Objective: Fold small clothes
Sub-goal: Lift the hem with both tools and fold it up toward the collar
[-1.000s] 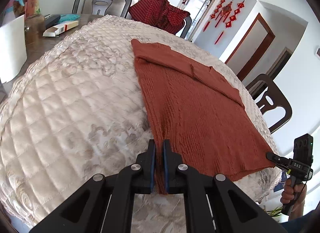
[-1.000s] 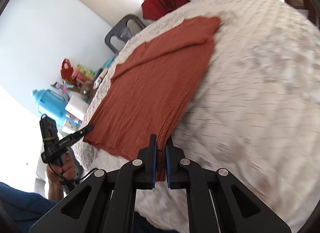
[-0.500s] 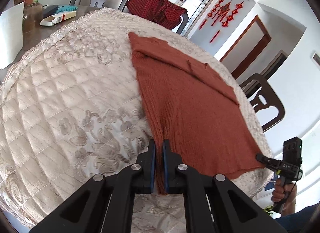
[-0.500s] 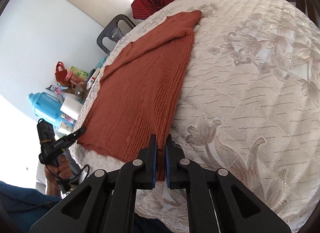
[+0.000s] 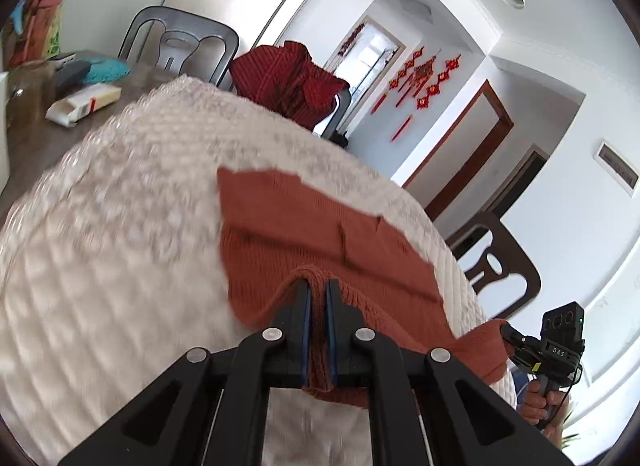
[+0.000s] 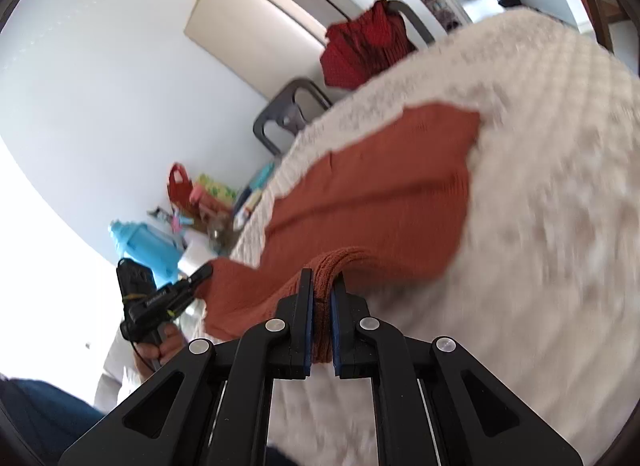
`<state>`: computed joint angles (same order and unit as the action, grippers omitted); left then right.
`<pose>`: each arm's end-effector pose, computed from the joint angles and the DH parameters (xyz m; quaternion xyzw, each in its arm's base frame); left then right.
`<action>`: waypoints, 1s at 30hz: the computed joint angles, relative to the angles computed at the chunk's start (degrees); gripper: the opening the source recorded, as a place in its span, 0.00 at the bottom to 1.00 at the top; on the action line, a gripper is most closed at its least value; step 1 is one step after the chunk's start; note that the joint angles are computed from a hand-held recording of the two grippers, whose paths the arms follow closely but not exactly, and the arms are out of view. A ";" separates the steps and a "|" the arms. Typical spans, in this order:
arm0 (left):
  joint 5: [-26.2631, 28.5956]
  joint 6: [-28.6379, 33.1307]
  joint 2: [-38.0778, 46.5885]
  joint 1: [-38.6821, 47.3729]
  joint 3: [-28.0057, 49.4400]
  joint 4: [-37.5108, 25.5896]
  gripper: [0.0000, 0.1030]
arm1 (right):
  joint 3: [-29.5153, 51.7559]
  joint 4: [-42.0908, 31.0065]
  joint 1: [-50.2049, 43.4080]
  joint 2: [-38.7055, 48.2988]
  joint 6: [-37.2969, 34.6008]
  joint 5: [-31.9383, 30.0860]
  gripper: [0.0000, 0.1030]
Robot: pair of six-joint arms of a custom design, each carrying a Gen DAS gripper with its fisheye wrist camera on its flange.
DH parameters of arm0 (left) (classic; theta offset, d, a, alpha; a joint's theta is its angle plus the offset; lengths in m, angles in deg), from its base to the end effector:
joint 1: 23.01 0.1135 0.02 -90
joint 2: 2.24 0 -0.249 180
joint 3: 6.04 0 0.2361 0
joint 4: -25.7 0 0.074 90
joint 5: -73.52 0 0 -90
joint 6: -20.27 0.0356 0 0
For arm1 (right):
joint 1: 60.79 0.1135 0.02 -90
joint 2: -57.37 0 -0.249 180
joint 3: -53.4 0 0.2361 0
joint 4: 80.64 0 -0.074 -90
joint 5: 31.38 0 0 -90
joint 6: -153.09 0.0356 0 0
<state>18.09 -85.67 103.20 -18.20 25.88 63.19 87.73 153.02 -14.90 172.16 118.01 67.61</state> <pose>0.2377 -0.0003 0.0663 -0.0206 0.8612 -0.3055 0.4055 0.1856 0.1835 0.0575 0.1078 0.8432 0.3600 0.3844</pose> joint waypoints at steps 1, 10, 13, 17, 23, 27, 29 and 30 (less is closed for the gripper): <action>-0.11 -0.54 0.57 -0.19 1.72 -0.30 0.08 | 0.47 0.08 -1.30 -0.11 -0.42 -0.70 0.06; -3.54 -3.36 11.11 -3.14 24.48 -12.32 0.08 | 11.11 -5.78 -15.65 2.37 -4.21 -9.83 0.06; -4.16 -4.14 15.13 -3.94 31.47 -16.27 0.08 | 16.11 -9.14 -19.34 4.32 -4.80 -13.14 0.06; -5.36 -5.27 20.41 -4.40 39.97 -21.50 0.08 | 21.24 -11.96 -22.68 7.19 -4.67 -16.15 0.07; -6.42 -7.33 30.81 -4.26 53.56 -32.11 0.08 | 31.64 -19.12 -27.81 15.97 -0.47 -20.65 0.07; -6.11 -7.87 32.00 -4.59 55.16 -32.96 0.08 | 34.79 -21.73 -29.33 18.93 1.90 -22.82 0.10; -5.16 -8.74 32.38 -4.35 56.58 -33.89 0.09 | 35.26 -21.29 -29.95 19.22 2.87 -23.85 0.11; -4.68 -9.50 32.57 -4.15 57.13 -33.91 0.09 | 35.47 -21.19 -30.30 19.17 3.36 -24.06 0.15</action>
<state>13.41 -95.17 135.77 -22.35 83.01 29.27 123.20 131.83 -45.20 191.33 121.37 43.56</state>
